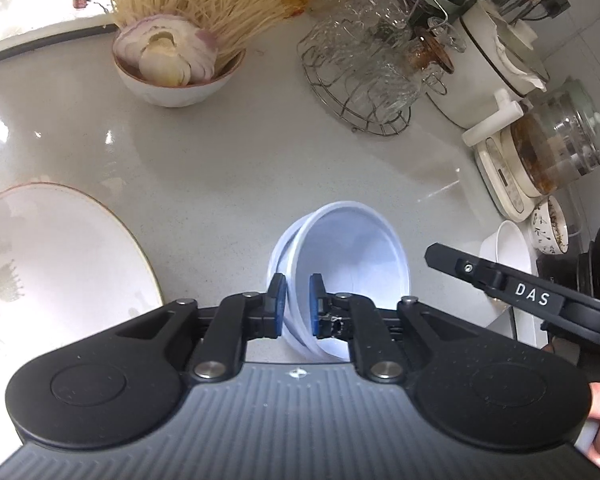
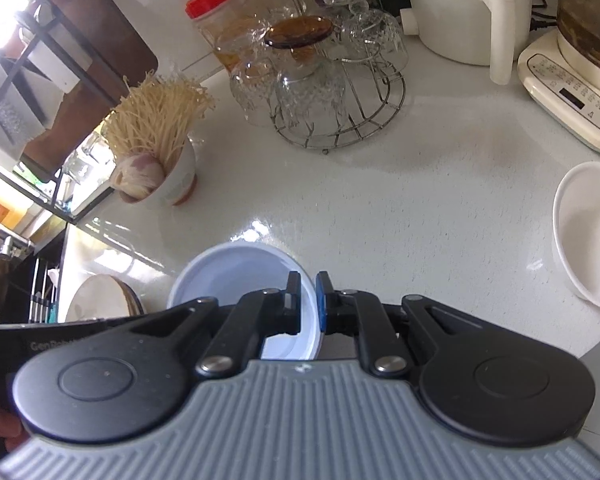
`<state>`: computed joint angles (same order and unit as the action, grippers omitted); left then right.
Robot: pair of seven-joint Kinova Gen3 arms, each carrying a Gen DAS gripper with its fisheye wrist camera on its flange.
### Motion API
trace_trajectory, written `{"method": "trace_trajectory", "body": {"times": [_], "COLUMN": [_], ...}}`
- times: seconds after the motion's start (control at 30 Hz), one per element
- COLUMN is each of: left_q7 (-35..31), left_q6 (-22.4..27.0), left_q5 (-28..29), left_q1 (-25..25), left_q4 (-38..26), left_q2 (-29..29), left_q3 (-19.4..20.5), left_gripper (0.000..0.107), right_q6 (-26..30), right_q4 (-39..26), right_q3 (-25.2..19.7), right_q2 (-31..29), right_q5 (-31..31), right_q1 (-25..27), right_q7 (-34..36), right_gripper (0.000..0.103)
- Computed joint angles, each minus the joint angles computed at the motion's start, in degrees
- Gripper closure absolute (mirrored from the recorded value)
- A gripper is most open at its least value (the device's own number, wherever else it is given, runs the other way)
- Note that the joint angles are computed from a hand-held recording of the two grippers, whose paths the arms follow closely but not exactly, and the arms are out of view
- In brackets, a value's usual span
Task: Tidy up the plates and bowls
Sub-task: 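Lower the second bowl into the first bowl and open both grippers, then raise both open grippers away from the nested bowls, then move both grippers to the white ceramic bowl beside the tea maker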
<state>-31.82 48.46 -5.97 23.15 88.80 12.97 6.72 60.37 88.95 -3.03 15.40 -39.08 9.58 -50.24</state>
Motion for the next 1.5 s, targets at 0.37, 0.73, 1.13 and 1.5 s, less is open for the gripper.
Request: {"method": "trace_trajectory", "body": {"times": [0.37,0.73,1.13,1.5], "left_q7": [1.5,5.4,9.3,13.2], "left_q6": [-1.7,-0.4,0.4,4.7], "left_q5": [-6.9,-19.2,-23.1,-26.5], "left_q1": [2.2,6.8,8.0,11.3], "left_q4": [-0.9,-2.1,0.2,-6.5], "left_q2": [-3.5,-7.0,-10.7,-5.3], "left_q3": [0.3,2.8,7.4,6.4], "left_gripper": [0.071,0.071,0.071,0.071], "right_q6": [-8.5,-15.9,-15.7,-13.1], "right_q4": [7.0,15.3,20.6,16.9], "right_q3": [1.2,8.1,14.8,17.5], "right_q2": [-7.1,-18.4,-26.8,-22.1], "right_q5": [-8.9,-13.8,-8.7,-11.2], "right_q1": [2.3,-0.5,-6.4,-5.1], "right_q7": [7.8,12.7,11.1,16.0], "right_gripper": [0.07,0.07,0.07,0.071]}}
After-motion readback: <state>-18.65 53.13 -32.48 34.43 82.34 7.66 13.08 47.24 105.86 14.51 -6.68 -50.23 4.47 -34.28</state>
